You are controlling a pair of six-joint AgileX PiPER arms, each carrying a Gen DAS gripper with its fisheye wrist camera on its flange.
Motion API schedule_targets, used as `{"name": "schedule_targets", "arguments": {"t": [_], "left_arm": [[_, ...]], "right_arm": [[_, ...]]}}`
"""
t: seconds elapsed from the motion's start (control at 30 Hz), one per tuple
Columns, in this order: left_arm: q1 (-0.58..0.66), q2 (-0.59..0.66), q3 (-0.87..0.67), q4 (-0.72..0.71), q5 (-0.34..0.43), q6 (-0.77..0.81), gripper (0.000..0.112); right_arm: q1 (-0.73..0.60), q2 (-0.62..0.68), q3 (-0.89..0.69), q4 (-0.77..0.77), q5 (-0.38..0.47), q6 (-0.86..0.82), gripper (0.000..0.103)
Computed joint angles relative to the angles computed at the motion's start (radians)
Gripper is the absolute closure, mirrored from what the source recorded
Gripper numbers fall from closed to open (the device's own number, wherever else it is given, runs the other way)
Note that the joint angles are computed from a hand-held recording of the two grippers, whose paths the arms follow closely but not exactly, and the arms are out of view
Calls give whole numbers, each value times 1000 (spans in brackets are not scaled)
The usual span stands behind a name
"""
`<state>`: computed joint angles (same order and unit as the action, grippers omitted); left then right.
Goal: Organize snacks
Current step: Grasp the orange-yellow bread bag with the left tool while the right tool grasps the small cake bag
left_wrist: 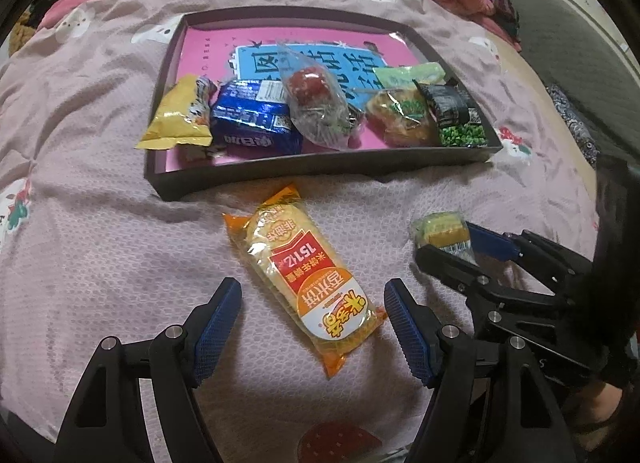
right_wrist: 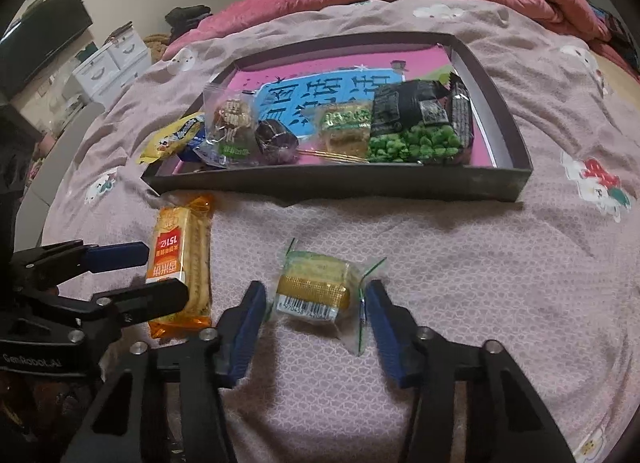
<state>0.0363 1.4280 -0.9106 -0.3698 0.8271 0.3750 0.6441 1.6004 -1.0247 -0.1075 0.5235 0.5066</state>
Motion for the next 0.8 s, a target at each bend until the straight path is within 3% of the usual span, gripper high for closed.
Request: {"name": "schedule_targets", "arguments": {"t": [0.2,0.23,0.27,0.4,0.53,0.8], "left_arm": [[-65,28,8,62,-56,-87,39],[-74,33,11,68,-66,-99,44],[-80,37,14,70,-74,-104,58],[-61,38,31,10,-93,-40,64],[-21,24,31,-37,-75,0,73],[24,-68,7,-75,-31,52,76]], "right_arm": [[-12,-29,22,5,-28,-4,61],[-13,-39,27,10,-32,-6,61],[-15,-50,32,16,-39,-11,61],[-15,-91,48,5,-67,1,61],[-13,-110,53,-5,-97,8,61],[-4,-137,63,-51,-133,41,61]]}}
